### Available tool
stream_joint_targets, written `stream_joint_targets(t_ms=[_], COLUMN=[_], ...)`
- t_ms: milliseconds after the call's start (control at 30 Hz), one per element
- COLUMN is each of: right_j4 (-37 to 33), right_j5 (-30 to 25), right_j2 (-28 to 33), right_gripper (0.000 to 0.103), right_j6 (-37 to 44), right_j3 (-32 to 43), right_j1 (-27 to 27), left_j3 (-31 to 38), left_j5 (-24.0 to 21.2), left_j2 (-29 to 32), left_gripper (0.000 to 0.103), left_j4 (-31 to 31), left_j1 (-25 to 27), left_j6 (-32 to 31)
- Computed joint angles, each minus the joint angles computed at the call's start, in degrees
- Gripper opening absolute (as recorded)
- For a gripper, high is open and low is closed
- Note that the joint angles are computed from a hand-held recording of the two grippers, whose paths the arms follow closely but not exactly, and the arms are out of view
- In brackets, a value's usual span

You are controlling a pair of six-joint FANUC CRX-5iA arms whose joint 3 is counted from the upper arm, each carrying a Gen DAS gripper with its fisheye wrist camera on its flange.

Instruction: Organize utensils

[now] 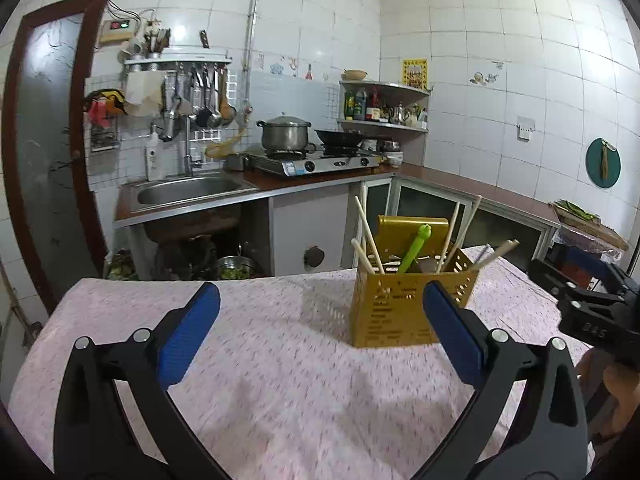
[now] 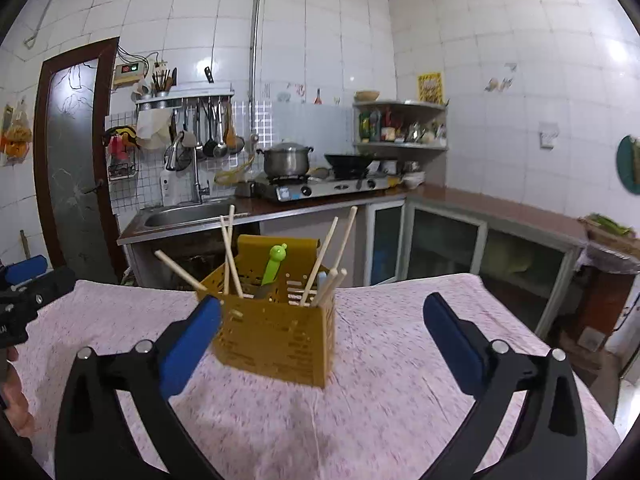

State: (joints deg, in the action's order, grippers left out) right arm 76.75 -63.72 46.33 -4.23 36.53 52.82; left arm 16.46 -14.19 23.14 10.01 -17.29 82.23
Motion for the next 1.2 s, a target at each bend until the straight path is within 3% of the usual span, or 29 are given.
stream_joint_targets(t_ms=[67,167,233,333,567,833,933,1200], right_j4=[-0.30,-0.90,-1.09,-0.83,-0.69,0.23,0.58,-0.19], right_j5=[-3.06,-7.05,-9.03,-9.26,-16.65,-22.53,-24.11,-24.45], right_j2=[-0.15,-0.99,-2.06,-4.61,-5.96,-5.85,-6.05,-6.18], right_gripper=[0.099,0.099,0.099,0.099,0.099,0.099,0.099,0.099], right_j6=[0.17,-0.48,-2.55,-5.85,-10.93,-13.87,-15.82,-16.49], right_j3=[-0.04,-1.43,-3.40,-7.87,-11.58,-13.25,-14.44,-15.52], right_j1=[1.69,4.35,6.20,8.11,13.60,17.75,18.65,19.51], left_j3=[-0.94,-5.14,-6.76,-9.58,-17.73,-19.66,-21.24,-24.07], left_j5=[-1.18,-0.79,-1.70,-2.35,-0.02,-6.82,-5.93,-3.41], left_j2=[-2.58,-6.65,-9.60,-13.18,-20.97,-24.63,-25.53,-26.77], left_gripper=[0.098,0.098,0.098,0.098,0.098,0.098,0.098,0.098], left_j4=[-8.41,-11.53,-20.21,-27.31,-36.76,-58.96,-59.97,-55.70], left_j1=[-0.14,-0.22,-1.24,-2.74,-4.53,-12.90,-13.38,-12.47], left_j6=[9.21,13.25,21.47,27.17,39.94,57.94,59.07,55.72])
